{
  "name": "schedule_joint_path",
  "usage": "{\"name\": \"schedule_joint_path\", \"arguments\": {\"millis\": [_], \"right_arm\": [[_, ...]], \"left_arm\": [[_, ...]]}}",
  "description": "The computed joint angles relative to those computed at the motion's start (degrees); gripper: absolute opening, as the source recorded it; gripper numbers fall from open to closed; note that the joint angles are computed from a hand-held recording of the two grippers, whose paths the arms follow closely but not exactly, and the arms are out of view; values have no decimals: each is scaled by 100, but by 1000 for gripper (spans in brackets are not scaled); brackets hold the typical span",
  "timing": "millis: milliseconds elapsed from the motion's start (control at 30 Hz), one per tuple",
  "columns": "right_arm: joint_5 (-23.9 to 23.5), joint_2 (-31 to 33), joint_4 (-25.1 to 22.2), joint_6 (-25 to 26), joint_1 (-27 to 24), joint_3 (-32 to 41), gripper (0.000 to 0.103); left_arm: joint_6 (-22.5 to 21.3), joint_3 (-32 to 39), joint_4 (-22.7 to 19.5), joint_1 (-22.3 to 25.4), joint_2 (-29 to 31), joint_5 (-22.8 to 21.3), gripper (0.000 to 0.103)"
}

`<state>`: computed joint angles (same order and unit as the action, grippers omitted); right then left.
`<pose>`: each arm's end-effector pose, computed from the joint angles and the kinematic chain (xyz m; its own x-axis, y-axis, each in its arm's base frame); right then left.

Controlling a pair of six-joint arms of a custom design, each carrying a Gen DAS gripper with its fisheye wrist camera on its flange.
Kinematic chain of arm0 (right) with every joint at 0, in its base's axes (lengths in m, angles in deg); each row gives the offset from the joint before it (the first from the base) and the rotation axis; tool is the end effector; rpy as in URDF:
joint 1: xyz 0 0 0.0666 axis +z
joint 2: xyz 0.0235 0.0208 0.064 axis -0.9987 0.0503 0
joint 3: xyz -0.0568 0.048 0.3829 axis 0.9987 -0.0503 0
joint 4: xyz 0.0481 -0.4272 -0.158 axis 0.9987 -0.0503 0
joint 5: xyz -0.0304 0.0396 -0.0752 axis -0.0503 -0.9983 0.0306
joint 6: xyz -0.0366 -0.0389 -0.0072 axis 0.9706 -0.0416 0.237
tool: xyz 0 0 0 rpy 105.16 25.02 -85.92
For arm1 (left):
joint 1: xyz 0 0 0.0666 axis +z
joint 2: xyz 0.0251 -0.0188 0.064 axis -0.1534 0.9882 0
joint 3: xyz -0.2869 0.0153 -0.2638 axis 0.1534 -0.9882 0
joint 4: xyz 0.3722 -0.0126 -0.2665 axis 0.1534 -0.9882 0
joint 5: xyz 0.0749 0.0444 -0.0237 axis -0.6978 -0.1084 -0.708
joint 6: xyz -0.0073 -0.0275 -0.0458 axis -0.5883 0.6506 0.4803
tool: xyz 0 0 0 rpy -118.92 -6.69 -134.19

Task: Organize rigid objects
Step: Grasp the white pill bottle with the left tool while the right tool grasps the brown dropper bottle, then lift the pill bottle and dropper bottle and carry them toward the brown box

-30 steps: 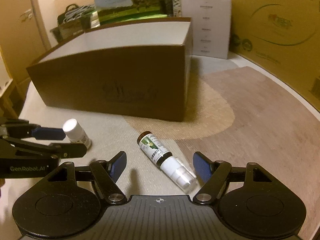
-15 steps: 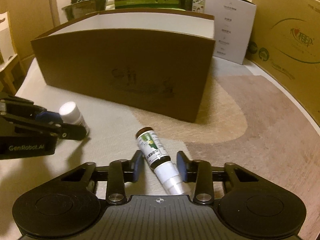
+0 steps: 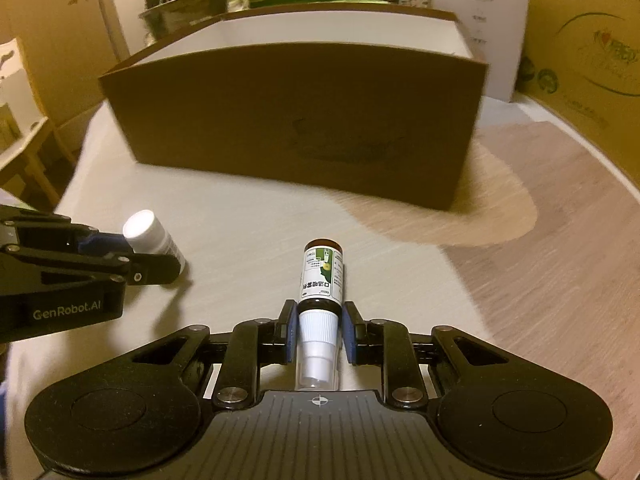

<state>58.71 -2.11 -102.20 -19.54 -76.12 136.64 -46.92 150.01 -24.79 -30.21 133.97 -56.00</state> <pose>0.5257 0.1126 0.2652 -0.7488 -0.2818 -0.5998 -0.4607 0.8720 0.1654 0.4832 -0.1838 0.2730 -0.7953 0.0450 -0.6045 0.0782 0.9965 -0.0287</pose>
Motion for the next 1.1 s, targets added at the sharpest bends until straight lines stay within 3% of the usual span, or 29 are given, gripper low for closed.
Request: {"name": "schedule_joint_path", "arguments": {"millis": [333,533,767,833,1100], "right_arm": [[-99,-251,40,127,282,-280,25],[39,-179,159,-51,334,-227,34],[90,-232,305,63,362,-340,32],[72,-244,291,60,366,-346,25],[43,-244,250,22,344,-324,25]], "left_arm": [[234,-449,-248,106,-524,-101,24],[256,-387,-198,57,-408,-115,24],[244,-359,-166,51,-372,-113,24],[226,-344,-169,48,-358,-129,24],[203,-334,-160,38,-366,-83,24]]}}
